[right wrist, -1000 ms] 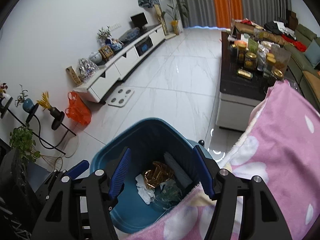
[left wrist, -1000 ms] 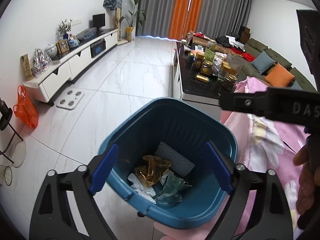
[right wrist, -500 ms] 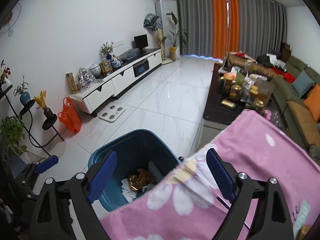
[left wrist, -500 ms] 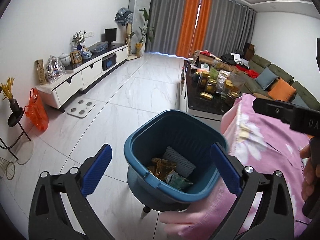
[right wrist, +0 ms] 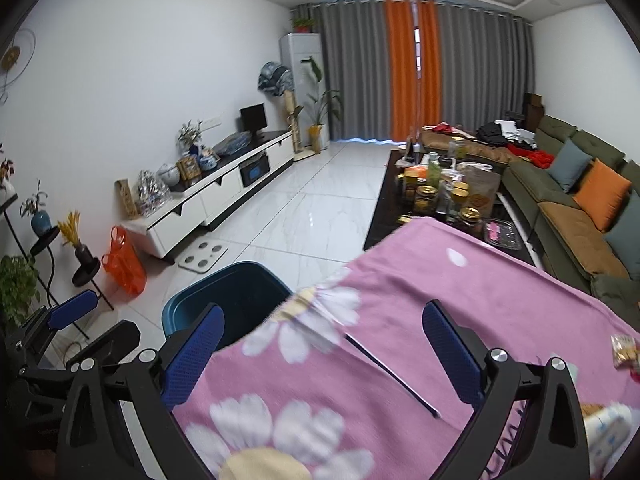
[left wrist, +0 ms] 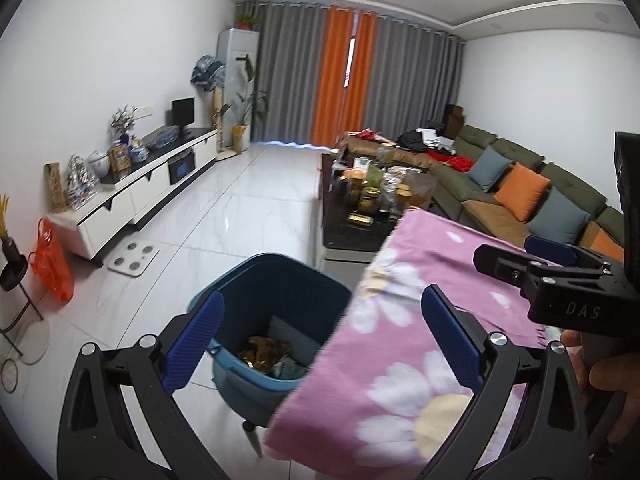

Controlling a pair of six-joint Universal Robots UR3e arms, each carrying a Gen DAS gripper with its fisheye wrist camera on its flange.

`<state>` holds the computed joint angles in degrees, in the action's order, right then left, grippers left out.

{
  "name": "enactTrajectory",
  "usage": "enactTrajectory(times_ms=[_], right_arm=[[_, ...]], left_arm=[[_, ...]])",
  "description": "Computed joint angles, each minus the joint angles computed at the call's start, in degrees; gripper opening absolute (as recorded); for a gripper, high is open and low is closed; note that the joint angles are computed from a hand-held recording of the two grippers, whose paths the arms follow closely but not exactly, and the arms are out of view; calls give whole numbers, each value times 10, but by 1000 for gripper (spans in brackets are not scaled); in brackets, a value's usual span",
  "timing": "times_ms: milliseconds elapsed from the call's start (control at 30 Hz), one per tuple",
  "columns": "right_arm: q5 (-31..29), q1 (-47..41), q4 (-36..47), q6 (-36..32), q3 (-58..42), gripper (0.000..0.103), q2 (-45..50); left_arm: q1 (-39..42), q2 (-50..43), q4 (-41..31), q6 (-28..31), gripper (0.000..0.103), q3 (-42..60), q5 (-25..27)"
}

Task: Collect trash
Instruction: 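Move both tools back over the paper cups on the table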

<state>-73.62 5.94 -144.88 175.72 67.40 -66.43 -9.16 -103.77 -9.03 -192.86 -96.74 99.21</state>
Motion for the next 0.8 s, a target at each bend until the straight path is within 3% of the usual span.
enactTrajectory(times_ms=[200, 367, 633, 800], right_arm=[[19, -44, -84, 2, 170, 96, -116], [35, -99, -152, 1, 328, 96, -231], [49, -204, -192, -18, 540, 96, -419], [83, -295, -153, -42, 645, 96, -563]], left_arm=[[-81, -3, 31, 5, 97, 11, 60], [-127, -4, 77, 11, 97, -1, 69], [-187, -25, 144, 26, 97, -6, 51], [-208, -32, 168, 22, 97, -10, 20]])
